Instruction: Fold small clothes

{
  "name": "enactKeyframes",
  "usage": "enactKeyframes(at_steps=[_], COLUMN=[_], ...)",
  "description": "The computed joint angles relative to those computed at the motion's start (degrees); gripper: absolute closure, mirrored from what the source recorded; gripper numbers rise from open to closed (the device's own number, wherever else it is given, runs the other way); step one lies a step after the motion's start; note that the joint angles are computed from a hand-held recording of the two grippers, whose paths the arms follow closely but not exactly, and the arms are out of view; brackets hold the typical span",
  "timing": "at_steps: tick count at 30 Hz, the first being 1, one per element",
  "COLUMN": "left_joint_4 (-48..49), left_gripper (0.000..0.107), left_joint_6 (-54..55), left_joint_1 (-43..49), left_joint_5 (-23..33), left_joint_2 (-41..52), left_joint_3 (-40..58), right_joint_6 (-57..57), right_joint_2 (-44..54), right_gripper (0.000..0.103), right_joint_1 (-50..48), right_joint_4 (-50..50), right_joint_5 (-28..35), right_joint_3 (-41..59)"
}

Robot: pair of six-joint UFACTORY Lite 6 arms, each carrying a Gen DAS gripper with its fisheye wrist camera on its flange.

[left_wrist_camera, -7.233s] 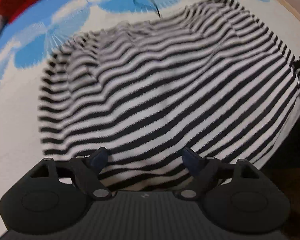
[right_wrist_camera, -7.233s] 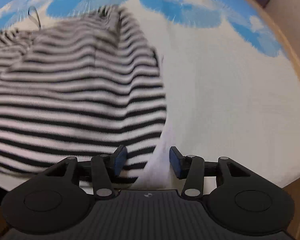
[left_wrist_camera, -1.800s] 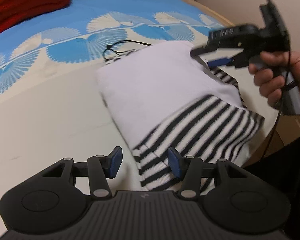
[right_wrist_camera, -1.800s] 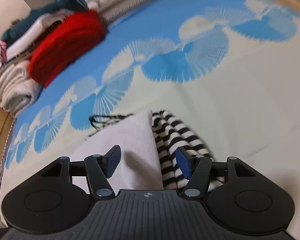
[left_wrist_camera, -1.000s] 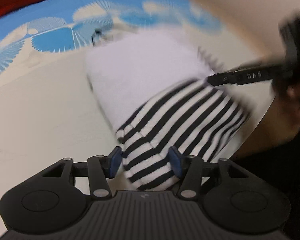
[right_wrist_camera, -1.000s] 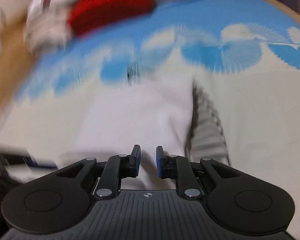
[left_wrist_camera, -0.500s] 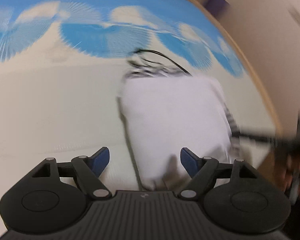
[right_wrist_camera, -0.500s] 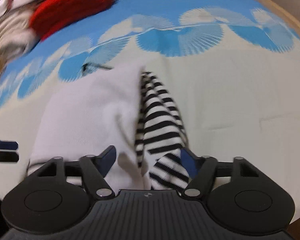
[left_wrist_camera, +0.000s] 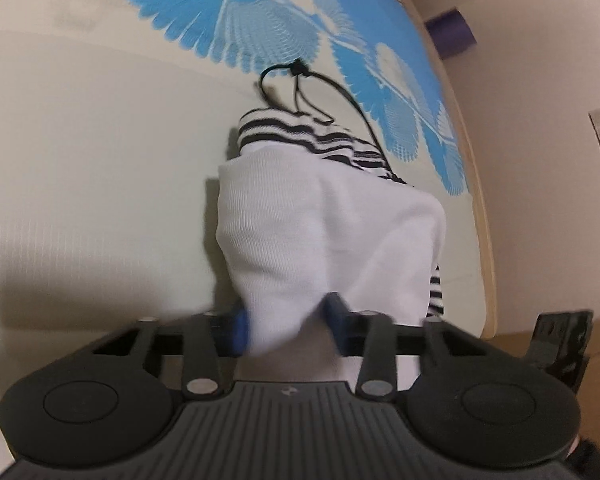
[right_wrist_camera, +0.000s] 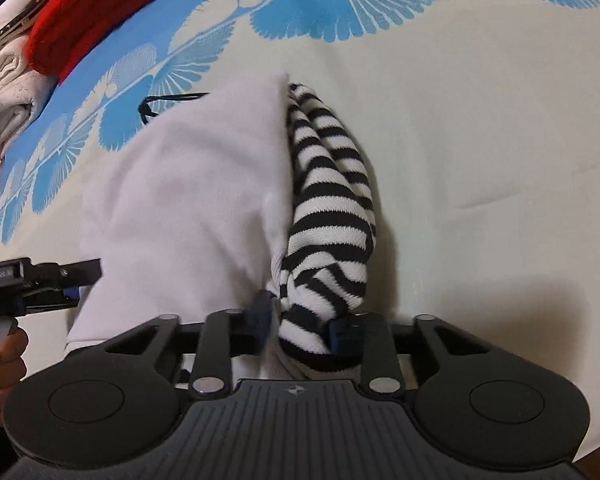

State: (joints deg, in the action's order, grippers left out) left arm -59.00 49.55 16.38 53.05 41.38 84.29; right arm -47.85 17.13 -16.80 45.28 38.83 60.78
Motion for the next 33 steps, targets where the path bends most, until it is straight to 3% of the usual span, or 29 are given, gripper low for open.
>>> enactKeyframes(at_steps=[4,10,12,13,15,18,19,20,22,24,27,29,30,31,33], left_joint_4=[-1.18,-1.96,-0.71,0.35,3.19,2.20,2.10,2.97,6.03,9.61,16.09,20.41,20.96,20.41,18.96], left_gripper=[0.080,0.080,0.075,0.066,0.057,0.057,0.057,0.057,0.057,0.057,0.047,0.038,0.036,0.036,0.036], left_joint_6=[2.43,7.83,6.33,5.50,2.93,2.90,3.95,4.70,7.43,8.73,3.48,0.96,0.77,0.67,0.45], left_joint_1=[1.89,9.71,12.06,12.93,14.03,17.72,18.63,18.98,19.88,21.25,20.88,19.91,19.77,20.02,20.52], left_joint_5=[-0.40,-1.13,-2.68,-4.98,-9.91,-5.74,-3.60,-2.41,-2.44,-1.56,2.50,3.01,2.67,3.21,5.13], left_joint_2=[-4.32,-6.96,-4.97,-4.41,-3.88,-3.09,-3.42,-3.99,-6.67,-8.98,-5.65,-4.02,-3.86,-2.65,-2.13], left_joint_3=[0.75,7.48,11.46,12.65,14.02,15.95,15.80,15.57,12.61,8.73,9.67,9.45,8.61,9.29,9.54], right_joint_6=[-0.34,-6.98,-9.73,-10.01,-5.41,1.37,-0.27,-2.81,-6.36,-5.77,2.07,5.97,5.57,4.39,-0.94], right_joint_2=[-2.94,-3.52,-2.71,-2.12,0.24,-0.63,-1.50,-1.69,-2.70,-1.91,1.23,1.75,0.95,-0.04,-3.93], right_gripper=[0.082,0.095,0.095,0.094,0.090,0.087,0.084,0.080,0.055,0.047,0.047,0.052,0.069,0.100,0.099], right_joint_1=[1.85,9.79,13.82,16.02,20.12,24.69,24.91,25.01,24.95,25.17,27.46,29.11,29.82,30.37,29.31], right_joint_4=[3.29,19.45,24.91,26.28,24.12,19.30,20.93,23.37,24.97,21.79,11.81,6.50,5.55,5.10,8.64], right_joint_5=[-0.55,-1.47,-2.78,-4.21,-8.46,-18.26,-18.94,-18.70,-16.29,-12.88,-9.54,-8.91,-8.75,-8.82,-7.88], right_joint_3=[-1.23,0.88,2.24,3.09,5.86,6.04,5.71,5.74,5.24,5.64,7.72,7.37,6.30,5.24,2.59])
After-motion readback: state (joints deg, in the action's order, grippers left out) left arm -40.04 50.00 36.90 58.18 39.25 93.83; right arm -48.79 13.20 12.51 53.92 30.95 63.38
